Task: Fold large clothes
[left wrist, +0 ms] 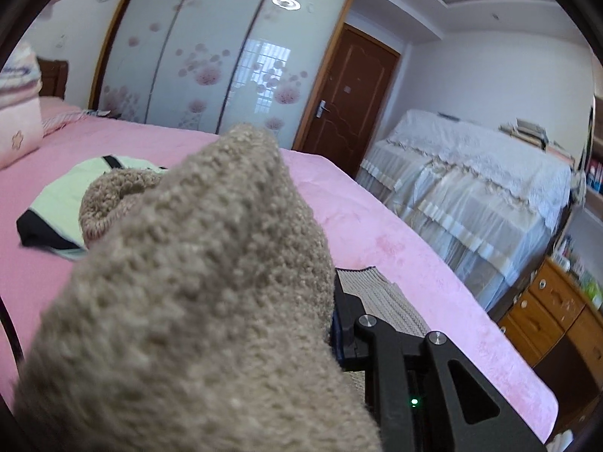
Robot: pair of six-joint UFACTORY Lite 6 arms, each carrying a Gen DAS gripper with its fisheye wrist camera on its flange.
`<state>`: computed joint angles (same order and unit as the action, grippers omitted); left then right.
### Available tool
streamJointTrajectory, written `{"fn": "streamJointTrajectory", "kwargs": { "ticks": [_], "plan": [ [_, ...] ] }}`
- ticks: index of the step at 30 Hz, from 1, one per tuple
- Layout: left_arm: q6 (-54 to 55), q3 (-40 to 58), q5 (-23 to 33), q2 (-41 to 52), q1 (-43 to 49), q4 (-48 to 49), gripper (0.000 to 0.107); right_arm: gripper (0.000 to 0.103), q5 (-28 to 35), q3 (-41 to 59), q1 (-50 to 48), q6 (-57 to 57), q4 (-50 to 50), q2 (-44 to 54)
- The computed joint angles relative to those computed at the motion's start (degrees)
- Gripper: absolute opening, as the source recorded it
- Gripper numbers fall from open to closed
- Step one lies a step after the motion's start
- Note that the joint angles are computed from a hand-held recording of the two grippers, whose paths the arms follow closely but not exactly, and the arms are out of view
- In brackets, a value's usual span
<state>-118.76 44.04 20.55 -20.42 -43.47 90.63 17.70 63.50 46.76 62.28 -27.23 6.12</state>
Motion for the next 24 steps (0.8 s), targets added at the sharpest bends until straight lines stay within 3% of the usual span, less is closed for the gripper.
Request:
{"fn": "streamJointTrajectory", "kwargs": {
  "ticks": [4,10,14,17,19,21,24],
  "plan": [
    [10.6,9.3,3.7,9.2,-5.9,-7.0,0.019,0.000,0.9,-7.7,-2.0,-3.2,5.2,-10.1],
    [24.3,25.2,5.9,28.4,-12.1,-17.6,0.019,0.001,18.2,-19.0,-7.8,-0.6,2.7,-33.7],
    [34.9,39.3,13.7,45.3,-17.6,-24.9,0.020,0.001,26.4,-25.0,-18.6,-8.5,6.8,-46.8],
    [38.7,44.2,15.2,52.8,-19.0,-29.1,0.023,0.000,26.4,-28.0,-28.1,-19.2,15.1,-51.1],
    [40.1,47.2,17.5,56.5,-20.4,-29.3,0.025,0.000,26.4,-28.5,-29.3,-20.4,16.2,-52.2],
    [41.5,48.9,18.7,57.7,-21.6,-29.3,0.044,0.000,28.0,-28.4,-29.8,-20.4,15.1,-53.9],
    [41.5,46.1,14.2,54.7,-21.5,-32.1,0.064,0.001,26.9,-27.8,-31.0,-21.5,16.6,-53.1]
  ]
}}
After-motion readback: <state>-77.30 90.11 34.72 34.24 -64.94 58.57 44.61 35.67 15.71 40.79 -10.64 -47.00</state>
